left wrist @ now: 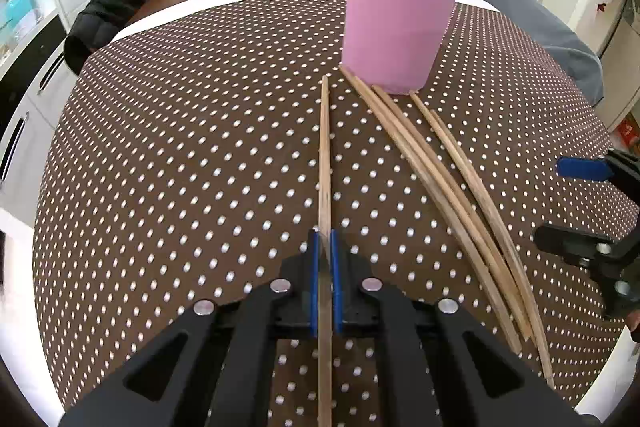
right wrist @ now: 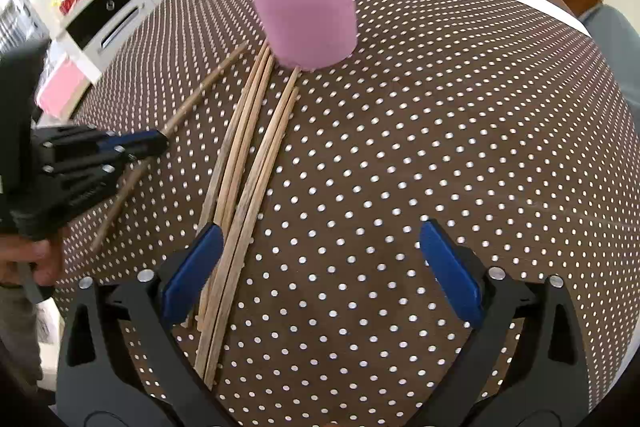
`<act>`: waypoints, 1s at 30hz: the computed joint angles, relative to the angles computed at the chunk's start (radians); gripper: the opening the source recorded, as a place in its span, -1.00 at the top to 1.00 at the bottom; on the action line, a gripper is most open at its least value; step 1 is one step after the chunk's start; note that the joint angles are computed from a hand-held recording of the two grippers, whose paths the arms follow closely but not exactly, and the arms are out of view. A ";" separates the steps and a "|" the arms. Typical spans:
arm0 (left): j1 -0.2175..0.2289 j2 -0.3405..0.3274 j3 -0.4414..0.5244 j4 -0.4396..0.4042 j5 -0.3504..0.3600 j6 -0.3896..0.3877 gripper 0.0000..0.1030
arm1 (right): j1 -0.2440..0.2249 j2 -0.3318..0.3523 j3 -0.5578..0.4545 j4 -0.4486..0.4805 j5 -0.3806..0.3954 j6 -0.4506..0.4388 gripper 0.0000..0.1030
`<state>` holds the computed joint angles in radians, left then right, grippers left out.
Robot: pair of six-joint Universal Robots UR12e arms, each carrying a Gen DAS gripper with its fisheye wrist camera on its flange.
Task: Organize utensils
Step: 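Close the left gripper on a wooden chopstick from the pile, then close the right gripper on another chopstick beside the pile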
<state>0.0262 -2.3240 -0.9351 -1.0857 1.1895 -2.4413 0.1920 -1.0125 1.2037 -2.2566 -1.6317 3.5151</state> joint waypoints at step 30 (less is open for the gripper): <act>0.031 0.064 -0.100 0.033 -0.015 -0.005 0.89 | 0.042 0.080 -0.156 0.203 -0.086 -0.083 -0.47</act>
<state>0.0575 -2.2601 -1.0351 -1.0527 1.1743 -2.4462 0.2336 -0.9327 1.0478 -2.0537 -1.7179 3.4324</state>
